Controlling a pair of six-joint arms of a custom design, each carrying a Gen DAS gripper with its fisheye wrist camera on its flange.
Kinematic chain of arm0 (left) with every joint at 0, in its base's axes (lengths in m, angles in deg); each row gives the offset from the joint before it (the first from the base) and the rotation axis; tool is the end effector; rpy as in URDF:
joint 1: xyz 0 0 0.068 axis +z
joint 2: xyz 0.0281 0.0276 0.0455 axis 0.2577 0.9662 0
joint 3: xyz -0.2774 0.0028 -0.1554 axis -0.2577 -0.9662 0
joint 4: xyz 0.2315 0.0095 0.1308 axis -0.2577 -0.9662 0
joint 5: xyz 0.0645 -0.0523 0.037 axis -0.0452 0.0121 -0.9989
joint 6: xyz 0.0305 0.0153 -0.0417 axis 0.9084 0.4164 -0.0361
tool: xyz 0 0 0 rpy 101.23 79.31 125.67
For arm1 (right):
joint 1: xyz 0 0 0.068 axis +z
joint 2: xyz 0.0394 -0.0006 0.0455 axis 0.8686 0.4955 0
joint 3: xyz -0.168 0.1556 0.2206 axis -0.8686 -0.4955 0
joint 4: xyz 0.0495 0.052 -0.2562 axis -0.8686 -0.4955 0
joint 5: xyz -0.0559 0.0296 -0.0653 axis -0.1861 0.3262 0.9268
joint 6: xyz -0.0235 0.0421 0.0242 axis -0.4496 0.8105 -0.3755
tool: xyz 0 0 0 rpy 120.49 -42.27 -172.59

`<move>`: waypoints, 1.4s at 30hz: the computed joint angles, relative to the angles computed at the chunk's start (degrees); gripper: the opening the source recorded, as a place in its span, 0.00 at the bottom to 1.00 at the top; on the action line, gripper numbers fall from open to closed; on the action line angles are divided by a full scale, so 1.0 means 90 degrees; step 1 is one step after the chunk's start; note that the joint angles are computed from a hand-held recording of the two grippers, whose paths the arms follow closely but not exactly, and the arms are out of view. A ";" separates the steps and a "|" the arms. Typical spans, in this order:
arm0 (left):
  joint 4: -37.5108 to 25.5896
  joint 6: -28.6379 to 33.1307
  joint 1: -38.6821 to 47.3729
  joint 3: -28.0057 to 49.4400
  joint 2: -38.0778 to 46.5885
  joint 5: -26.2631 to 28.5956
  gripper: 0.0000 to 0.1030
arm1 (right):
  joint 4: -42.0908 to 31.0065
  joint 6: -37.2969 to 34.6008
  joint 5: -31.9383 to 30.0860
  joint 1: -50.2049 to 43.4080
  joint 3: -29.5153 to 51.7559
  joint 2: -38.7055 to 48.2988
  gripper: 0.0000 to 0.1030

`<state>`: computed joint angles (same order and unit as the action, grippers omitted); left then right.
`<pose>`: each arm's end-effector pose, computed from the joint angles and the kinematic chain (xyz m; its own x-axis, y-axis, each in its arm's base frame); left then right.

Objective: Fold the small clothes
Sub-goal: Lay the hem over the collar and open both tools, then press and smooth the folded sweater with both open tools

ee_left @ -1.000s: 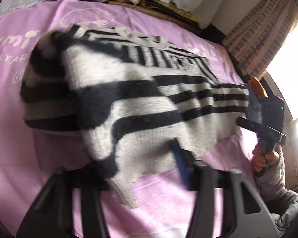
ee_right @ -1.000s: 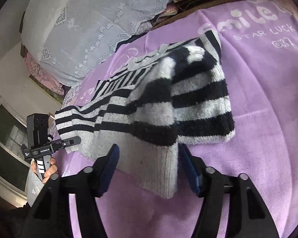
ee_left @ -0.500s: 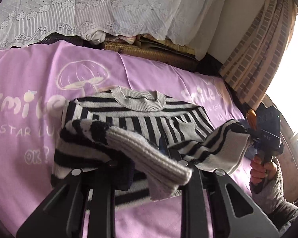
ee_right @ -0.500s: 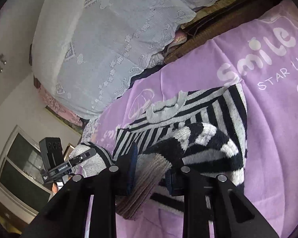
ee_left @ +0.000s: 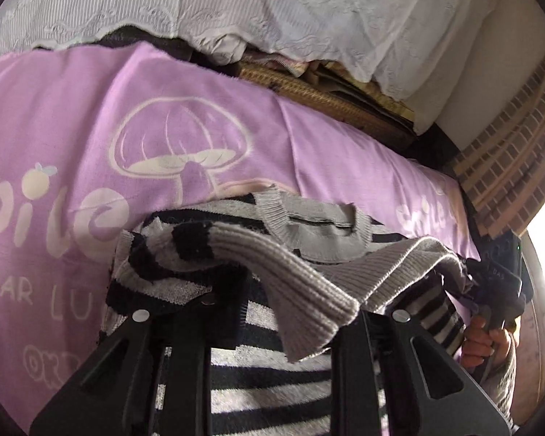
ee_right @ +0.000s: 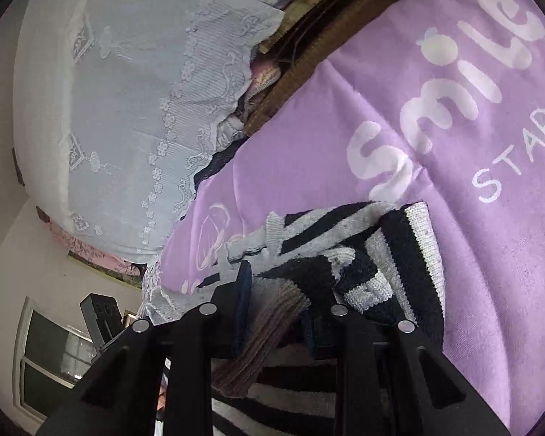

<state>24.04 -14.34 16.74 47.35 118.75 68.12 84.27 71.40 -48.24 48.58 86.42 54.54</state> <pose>0.2756 -0.0083 0.1753 -0.7897 -0.1099 -0.6036 0.2040 0.8808 -0.4272 0.2633 -0.0272 0.1260 -0.7718 0.4773 -0.4200 -0.0588 0.6042 0.7946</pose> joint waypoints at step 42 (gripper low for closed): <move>-0.0304 -0.0794 -0.1222 0.1266 0.1347 -0.2856 0.95 | 0.2328 0.1751 0.0547 0.0629 0.0330 0.1309 0.55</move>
<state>21.30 -21.49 5.74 58.74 130.87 42.42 105.23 87.16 -43.32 54.24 89.39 66.33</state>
